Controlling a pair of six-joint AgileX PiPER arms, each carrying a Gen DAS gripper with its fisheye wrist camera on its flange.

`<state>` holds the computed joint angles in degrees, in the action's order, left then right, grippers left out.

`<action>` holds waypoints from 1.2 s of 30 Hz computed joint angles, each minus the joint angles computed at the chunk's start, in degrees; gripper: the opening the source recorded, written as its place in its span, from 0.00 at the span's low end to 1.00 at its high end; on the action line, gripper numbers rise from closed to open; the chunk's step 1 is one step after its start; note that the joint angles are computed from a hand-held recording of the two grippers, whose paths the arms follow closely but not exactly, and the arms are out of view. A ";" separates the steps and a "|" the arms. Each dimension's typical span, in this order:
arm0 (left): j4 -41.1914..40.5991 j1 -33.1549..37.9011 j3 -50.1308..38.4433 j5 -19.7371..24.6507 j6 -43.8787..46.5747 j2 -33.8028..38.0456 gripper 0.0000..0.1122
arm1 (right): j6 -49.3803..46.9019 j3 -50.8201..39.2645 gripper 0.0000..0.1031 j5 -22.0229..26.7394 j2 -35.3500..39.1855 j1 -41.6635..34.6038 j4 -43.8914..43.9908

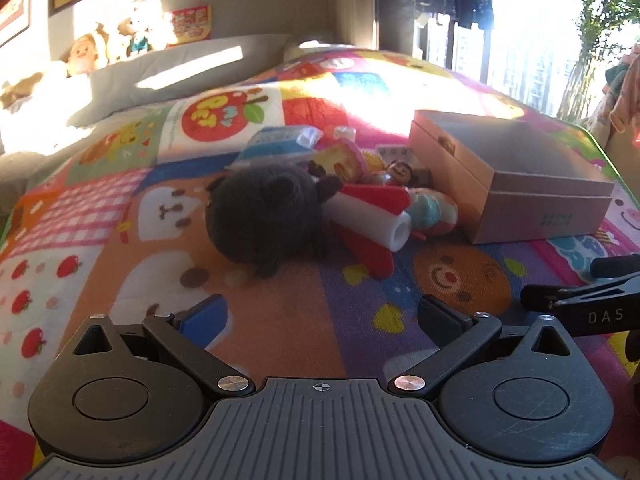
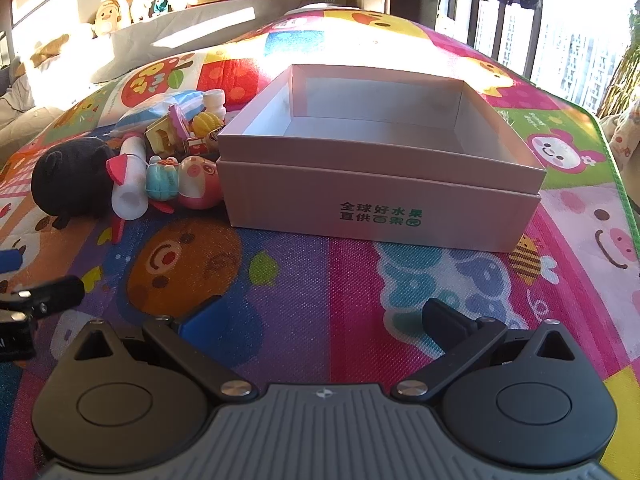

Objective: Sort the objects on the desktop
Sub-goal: 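Move the left tool to the black plush while the right tool approaches the pig figurine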

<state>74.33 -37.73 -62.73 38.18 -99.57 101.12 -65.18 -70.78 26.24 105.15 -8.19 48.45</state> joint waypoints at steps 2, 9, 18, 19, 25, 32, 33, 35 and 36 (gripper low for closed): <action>1.91 0.39 -0.96 -0.81 0.50 0.04 0.92 | 0.15 -0.17 1.00 0.05 0.11 0.04 -0.05; -6.69 4.21 -14.07 -7.21 12.09 7.54 0.87 | -2.66 1.06 1.00 -0.96 -0.22 -0.09 3.26; -7.14 7.22 -15.86 -2.07 16.63 9.09 0.59 | -3.47 0.63 1.00 0.46 0.01 -0.55 3.50; -5.08 6.99 -13.76 0.00 14.64 7.95 0.60 | -3.73 0.63 1.00 0.58 0.02 -0.59 3.65; -3.42 9.44 -1.94 1.74 7.37 -0.36 0.80 | -10.83 0.66 1.00 4.71 -0.48 -1.02 6.37; -6.16 10.20 6.28 -2.33 4.28 -6.73 0.85 | -22.79 1.80 0.60 2.94 -5.37 7.07 12.12; -6.16 10.25 6.92 -2.50 3.79 -7.41 0.85 | -19.28 -0.50 0.59 3.14 -4.31 8.87 8.75; -5.65 9.77 7.97 -1.90 2.46 -8.57 0.86 | -16.52 -3.55 0.60 0.20 -2.07 12.91 5.03; -5.27 9.62 8.56 -1.65 1.88 -9.22 0.86 | -15.11 -4.69 0.60 -2.70 -0.84 15.09 3.04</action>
